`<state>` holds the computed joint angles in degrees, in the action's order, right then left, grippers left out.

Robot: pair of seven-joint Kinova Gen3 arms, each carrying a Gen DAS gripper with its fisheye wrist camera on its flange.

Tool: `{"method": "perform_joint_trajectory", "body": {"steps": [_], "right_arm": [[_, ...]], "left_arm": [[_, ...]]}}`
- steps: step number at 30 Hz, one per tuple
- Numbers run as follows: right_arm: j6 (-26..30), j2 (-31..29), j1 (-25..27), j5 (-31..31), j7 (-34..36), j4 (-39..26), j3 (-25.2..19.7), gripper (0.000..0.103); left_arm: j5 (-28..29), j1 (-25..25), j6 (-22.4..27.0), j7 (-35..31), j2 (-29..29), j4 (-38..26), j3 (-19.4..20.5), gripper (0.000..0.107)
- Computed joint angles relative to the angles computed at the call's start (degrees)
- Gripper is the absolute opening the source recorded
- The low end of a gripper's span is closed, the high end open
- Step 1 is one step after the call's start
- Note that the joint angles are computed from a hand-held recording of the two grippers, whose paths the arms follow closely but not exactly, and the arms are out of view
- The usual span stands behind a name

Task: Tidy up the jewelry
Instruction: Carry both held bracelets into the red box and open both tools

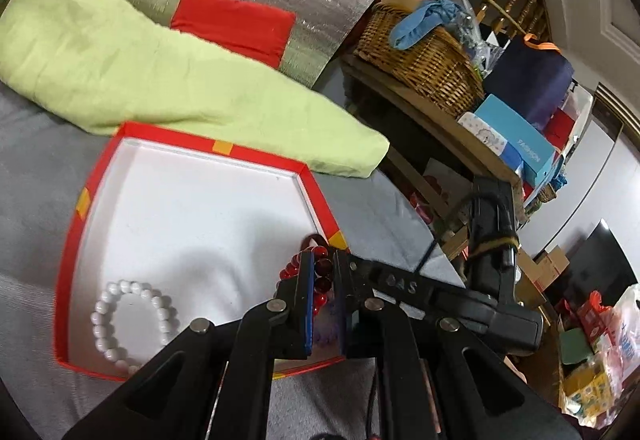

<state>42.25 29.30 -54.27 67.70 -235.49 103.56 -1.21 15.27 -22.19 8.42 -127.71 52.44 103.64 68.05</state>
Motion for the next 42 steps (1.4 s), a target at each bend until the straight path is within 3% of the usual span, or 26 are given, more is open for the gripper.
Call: {"method": "perform_joint_trajectory", "body": {"steps": [5,11,15,22,25,28,31,42], "right_arm": [[-5.4,-0.2,2.5,0.2,-2.5,1.1,1.3,0.007],[-8.0,0.6,3.5,-1.8,-0.6,0.5,2.1,0.009],[-8.5,-0.1,1.9,-0.3,-3.6,2.0,3.7,0.009],[-5.5,-2.4,1.5,1.4,-5.8,3.9,1.5,0.009],[-4.6,-3.4,2.3,-0.8,-3.0,4.0,-0.5,0.010],[-4.6,-4.4,2.0,-1.3,-2.8,4.9,-1.1,0.015],[-3.5,-5.4,1.3,-1.8,-1.8,5.6,-2.0,0.031],[4.8,-8.4,-2.6,-3.8,0.0,7.3,-6.7,0.032]], "left_arm": [[1.8,4.2,3.5,1.1,-2.1,-2.9,-5.6,0.010],[6.0,8.2,7.3,1.0,-5.6,-5.5,-13.1,0.010],[8.1,11.2,9.0,0.7,-8.4,-6.1,-18.1,0.010],[12.0,15.7,9.5,-0.2,-12.7,-5.9,-25.9,0.011],[13.6,15.7,8.0,-1.8,-14.3,-4.4,-26.5,0.016],[14.3,15.5,5.4,-2.5,-16.1,-2.6,-26.8,0.029],[13.2,15.1,2.0,-1.8,-18.4,-0.1,-26.9,0.044],[4.7,4.3,-1.8,1.1,-23.7,7.6,-21.6,0.047]]}}
